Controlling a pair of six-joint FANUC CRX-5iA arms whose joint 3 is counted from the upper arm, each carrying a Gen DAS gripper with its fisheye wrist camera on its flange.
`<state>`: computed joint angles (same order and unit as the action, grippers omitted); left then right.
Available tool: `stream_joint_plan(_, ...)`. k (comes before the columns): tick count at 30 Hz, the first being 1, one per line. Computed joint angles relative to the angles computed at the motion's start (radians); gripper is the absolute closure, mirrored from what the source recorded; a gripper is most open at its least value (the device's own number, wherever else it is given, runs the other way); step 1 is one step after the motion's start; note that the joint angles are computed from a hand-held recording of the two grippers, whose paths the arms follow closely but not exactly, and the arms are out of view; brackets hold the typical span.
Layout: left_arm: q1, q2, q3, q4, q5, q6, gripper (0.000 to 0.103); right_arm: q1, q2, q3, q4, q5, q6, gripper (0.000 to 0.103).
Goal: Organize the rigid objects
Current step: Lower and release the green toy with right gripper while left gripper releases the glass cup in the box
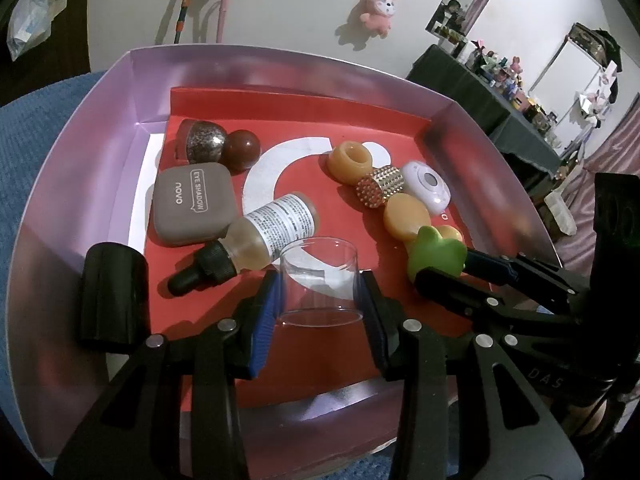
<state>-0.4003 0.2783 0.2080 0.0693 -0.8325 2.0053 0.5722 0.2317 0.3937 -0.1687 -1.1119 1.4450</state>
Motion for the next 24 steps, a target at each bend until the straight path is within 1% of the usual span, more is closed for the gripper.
stream_joint_plan(7, 0.004, -0.003, -0.005, 0.015, 0.000, -0.011, 0.065, -0.003, -0.002, 0.001, -0.008, 0.000, 0.004, 0.054)
stream_joint_plan(11, -0.008, -0.006, 0.007, -0.010, -0.009, -0.010, 0.065, -0.006, -0.023, -0.011, -0.013, 0.015, 0.003, 0.053)
stream_joint_plan(13, -0.011, -0.006, 0.009, -0.015, -0.008, -0.011, 0.065, -0.004, -0.036, -0.020, -0.011, 0.025, -0.001, 0.045)
stream_joint_plan(14, -0.013, -0.010, 0.007, -0.018, -0.006, -0.010, 0.064, -0.002, -0.041, -0.026, -0.009, 0.030, -0.003, 0.045)
stream_joint_plan(15, -0.015, -0.015, 0.004, -0.020, -0.005, -0.008, 0.062, -0.001, -0.048, -0.033, -0.007, 0.035, -0.003, 0.044)
stream_joint_plan(17, -0.021, -0.025, -0.001, -0.034, -0.003, 0.007, 0.039, -0.001, -0.066, -0.047, -0.011, 0.045, -0.007, 0.044)
stream_joint_plan(18, -0.025, -0.035, -0.007, -0.046, 0.002, 0.022, 0.036, -0.002, -0.073, -0.052, -0.013, 0.049, -0.007, 0.044)
stream_joint_plan(20, -0.030, -0.055, -0.021, -0.059, 0.013, 0.036, 0.034, 0.001, -0.091, -0.066, -0.012, 0.061, -0.010, 0.041)
stream_joint_plan(22, -0.033, -0.071, -0.034, -0.068, 0.021, 0.047, 0.034, 0.006, -0.112, -0.084, -0.005, 0.080, -0.016, 0.034)
stream_joint_plan(24, -0.043, -0.085, -0.035, -0.098, 0.015, 0.073, 0.033, 0.016, -0.135, -0.108, 0.015, 0.105, -0.031, 0.033)
